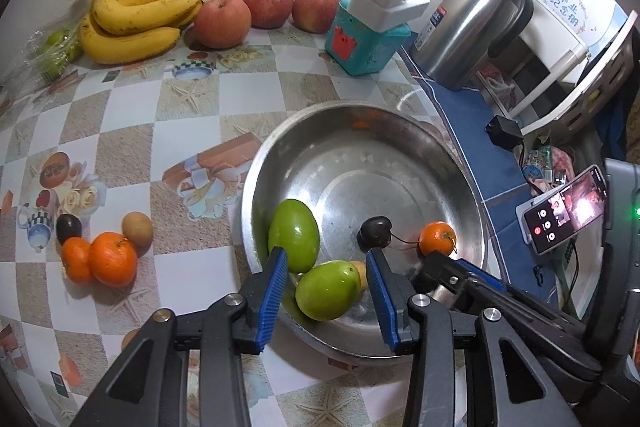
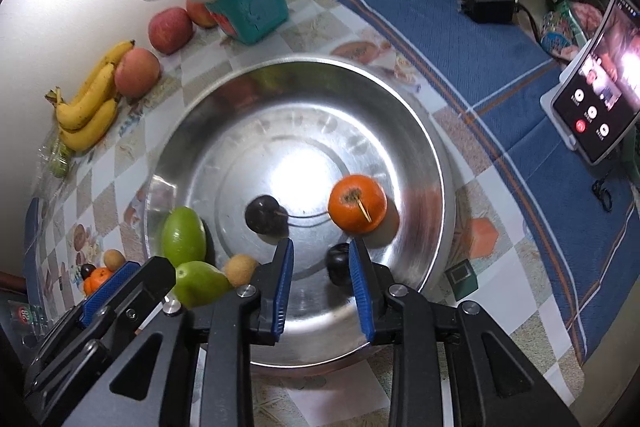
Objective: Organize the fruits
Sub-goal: 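Lower and open the right gripper to release the plum while the left releases the mango into the plate, then withdraw both open grippers from the plate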
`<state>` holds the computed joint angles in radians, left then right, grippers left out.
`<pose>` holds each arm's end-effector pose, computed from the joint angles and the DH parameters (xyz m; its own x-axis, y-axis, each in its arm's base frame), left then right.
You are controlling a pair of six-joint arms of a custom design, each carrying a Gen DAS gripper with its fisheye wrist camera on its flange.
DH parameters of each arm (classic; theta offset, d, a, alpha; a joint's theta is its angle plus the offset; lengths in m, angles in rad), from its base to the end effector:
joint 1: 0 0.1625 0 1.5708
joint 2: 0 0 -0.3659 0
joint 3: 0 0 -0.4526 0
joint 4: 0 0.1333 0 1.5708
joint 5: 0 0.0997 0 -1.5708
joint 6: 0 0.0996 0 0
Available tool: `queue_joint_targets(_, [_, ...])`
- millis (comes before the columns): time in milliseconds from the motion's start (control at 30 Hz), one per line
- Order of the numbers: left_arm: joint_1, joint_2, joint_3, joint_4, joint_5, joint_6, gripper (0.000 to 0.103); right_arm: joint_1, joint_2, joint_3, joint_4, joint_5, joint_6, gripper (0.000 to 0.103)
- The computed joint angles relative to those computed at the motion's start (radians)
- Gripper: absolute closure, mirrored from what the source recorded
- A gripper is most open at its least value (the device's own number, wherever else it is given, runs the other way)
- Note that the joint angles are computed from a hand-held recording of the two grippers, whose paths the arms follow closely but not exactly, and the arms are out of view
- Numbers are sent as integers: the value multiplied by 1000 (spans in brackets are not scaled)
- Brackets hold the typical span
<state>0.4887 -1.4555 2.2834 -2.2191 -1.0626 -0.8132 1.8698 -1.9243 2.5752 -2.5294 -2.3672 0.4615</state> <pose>-0.2950 -0.3627 0.0892 -0.8602 0.2225 -0.4588 0.3548 0.9075 -0.2251 0.1623 -0.3157 0.1954 -0.7805 0.4064 0.4751 0.0746 0.8151 -0.5745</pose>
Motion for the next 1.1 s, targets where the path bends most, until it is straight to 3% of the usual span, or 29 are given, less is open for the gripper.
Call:
queue_joint_targets(433, [15, -78, 5, 116, 69, -123, 58, 26, 13, -11, -6, -5, -12, 74])
queue_joint_targets(767, [38, -110, -26, 386, 111, -339, 58, 50, 61, -33, -3, -3, -25, 74])
queue_joint_targets(1033, [48, -148, -19, 428, 117, -392, 58, 68, 95, -46, -18, 9, -46, 74])
queue_joint_targets(1100, [51, -148, -21, 430, 115, -396, 51, 68, 98, -47, -21, 14, -51, 74])
